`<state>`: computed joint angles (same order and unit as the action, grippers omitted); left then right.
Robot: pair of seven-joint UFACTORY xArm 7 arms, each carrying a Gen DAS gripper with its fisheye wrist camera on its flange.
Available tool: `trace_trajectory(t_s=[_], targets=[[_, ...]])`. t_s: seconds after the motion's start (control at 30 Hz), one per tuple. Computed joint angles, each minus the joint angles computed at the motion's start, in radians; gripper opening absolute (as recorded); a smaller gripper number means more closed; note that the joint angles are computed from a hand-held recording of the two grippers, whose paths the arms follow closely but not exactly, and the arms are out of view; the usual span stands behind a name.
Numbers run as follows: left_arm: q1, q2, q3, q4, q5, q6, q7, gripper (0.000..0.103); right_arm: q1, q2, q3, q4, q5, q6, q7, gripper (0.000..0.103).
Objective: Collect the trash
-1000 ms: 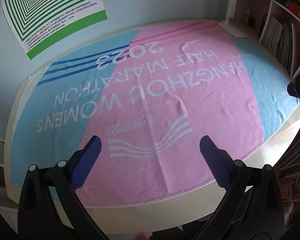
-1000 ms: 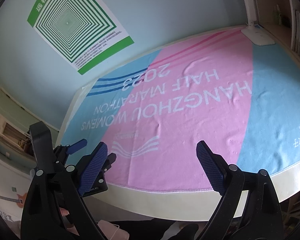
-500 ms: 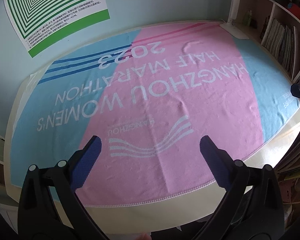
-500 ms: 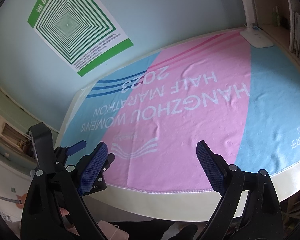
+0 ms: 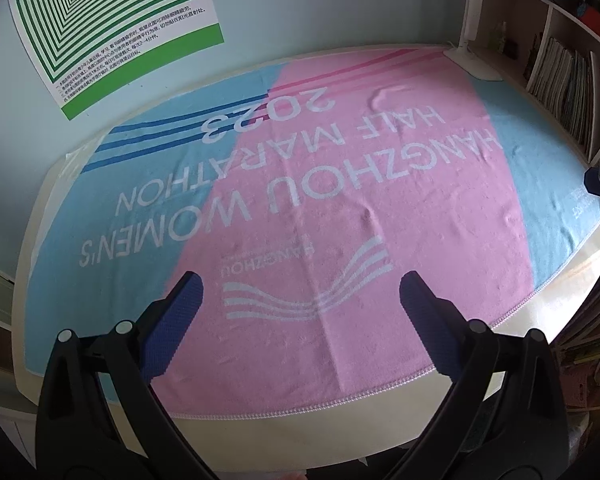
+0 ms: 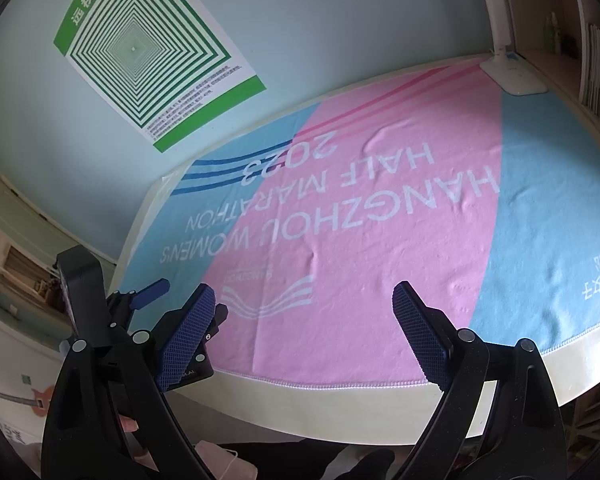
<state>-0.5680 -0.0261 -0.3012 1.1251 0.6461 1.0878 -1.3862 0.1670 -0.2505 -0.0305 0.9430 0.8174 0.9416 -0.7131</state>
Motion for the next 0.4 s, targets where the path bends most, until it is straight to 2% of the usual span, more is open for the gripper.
trace_trajectory(t_s=[0.1,0.17,0.4], targets=[[0.000,0.007,0.000,0.010,0.002,0.016,0.017,0.097,-0.001,0.007,0.000,0.007,-0.001,0.001,0.001,0.090],[0.003,0.005,0.007,0.002,-0.013,-0.021,0.036,0.097,-0.002,0.012,0.001,0.013,-0.002,0.000,0.000,0.090],[0.006,0.007,0.010,0.002,-0.003,-0.030,0.037,0.097,-0.008,0.032,0.004,0.033,-0.004,0.005,0.002,0.090]])
